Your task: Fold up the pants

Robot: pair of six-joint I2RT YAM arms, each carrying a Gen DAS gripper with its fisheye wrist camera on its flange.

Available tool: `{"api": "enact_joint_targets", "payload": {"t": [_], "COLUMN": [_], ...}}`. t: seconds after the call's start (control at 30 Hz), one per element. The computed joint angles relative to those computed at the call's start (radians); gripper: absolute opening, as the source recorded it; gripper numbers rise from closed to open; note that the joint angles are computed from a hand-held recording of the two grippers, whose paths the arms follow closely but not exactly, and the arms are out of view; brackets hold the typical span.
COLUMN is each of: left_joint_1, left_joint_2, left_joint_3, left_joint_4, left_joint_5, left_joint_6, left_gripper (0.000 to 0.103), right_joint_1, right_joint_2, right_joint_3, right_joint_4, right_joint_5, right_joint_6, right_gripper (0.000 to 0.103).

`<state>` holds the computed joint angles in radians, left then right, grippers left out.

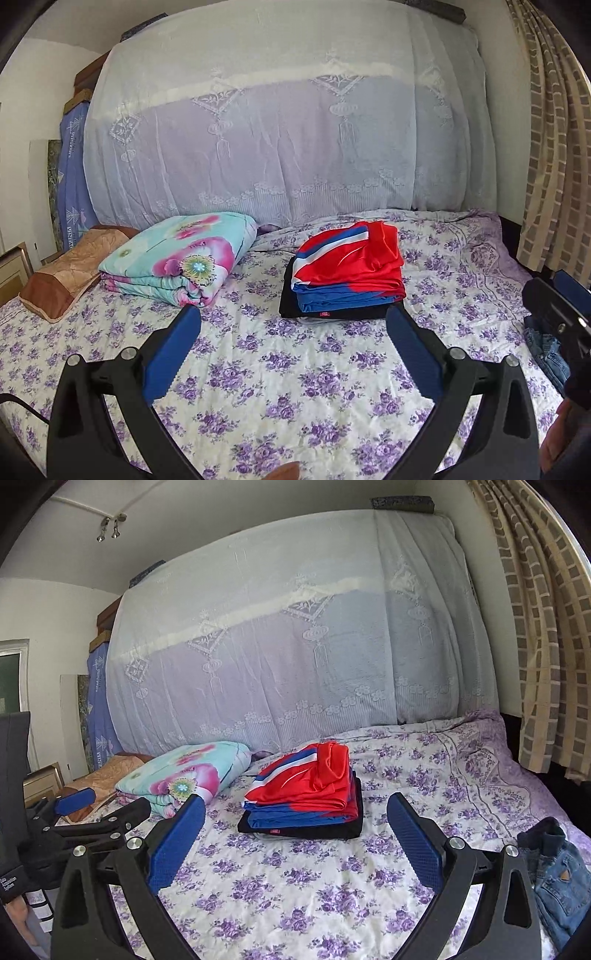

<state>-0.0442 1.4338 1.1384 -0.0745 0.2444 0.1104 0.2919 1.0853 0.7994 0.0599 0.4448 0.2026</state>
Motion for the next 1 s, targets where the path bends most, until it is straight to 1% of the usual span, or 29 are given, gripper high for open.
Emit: {"api": "enact_joint_targets", "payload": {"t": [0.17, 0.3, 0.4, 0.5, 0.53, 0.6, 0.63, 0.67, 0.73, 0.8, 0.87, 0.93, 1.0], "left_joint_1": [-0.088, -0.112, -0.109, -0.099, -0.101, -0.102, -0.105, -0.106, -0.104, -0.097, -0.087, -0.077, -0.078], "left_joint_2": [0.220, 0.360, 0.442, 0.503, 0.537, 0.603, 0.617, 0.617, 0.611, 0.611, 0.615, 0.602, 0.579], "left_joint_3": [0.240, 0.418, 0.495, 0.495, 0.527, 0.615, 0.628, 0.617, 0.587, 0.587, 0.599, 0.583, 0.549], "left_joint_4": [-0.031, -0.078, -0.095, -0.073, -0.097, -0.173, -0.181, -0.163, -0.127, -0.140, -0.160, -0.145, -0.115], "left_joint_5": [-0.092, -0.110, -0.102, -0.107, -0.120, -0.116, -0.136, -0.163, -0.184, -0.169, -0.143, -0.121, -0.119], "left_joint_6": [-0.024, -0.062, -0.083, -0.103, -0.113, -0.066, -0.054, -0.049, -0.029, -0.010, -0.013, -0.027, -0.027], "left_gripper": [0.098, 0.098, 0.098, 0.098, 0.098, 0.098, 0.098, 0.098, 0.098, 0.098, 0.098, 0.098, 0.098], "right_joint_1": [-0.115, -0.191, -0.233, -0.270, -0.275, -0.285, -0.285, -0.282, -0.272, -0.261, -0.252, -0.238, -0.225], "right_joint_2": [0.236, 0.378, 0.426, 0.474, 0.483, 0.506, 0.522, 0.539, 0.569, 0.596, 0.617, 0.634, 0.637], "right_joint_3": [0.189, 0.311, 0.298, 0.333, 0.336, 0.346, 0.357, 0.369, 0.384, 0.400, 0.411, 0.428, 0.423], "right_joint_4": [0.029, 0.029, 0.093, 0.066, 0.078, 0.091, 0.082, 0.070, 0.058, 0.044, 0.029, -0.002, -0.007], "right_joint_5": [-0.105, -0.175, -0.205, -0.233, -0.220, -0.210, -0.214, -0.215, -0.201, -0.192, -0.187, -0.173, -0.161], "right_joint_6": [-0.003, 0.016, 0.034, 0.046, 0.051, 0.061, 0.060, 0.055, 0.051, 0.046, 0.043, 0.042, 0.039], "right_gripper": [0.099, 0.099, 0.099, 0.099, 0.099, 0.099, 0.099, 0.099, 0.099, 0.099, 0.099, 0.099, 0.099]}}
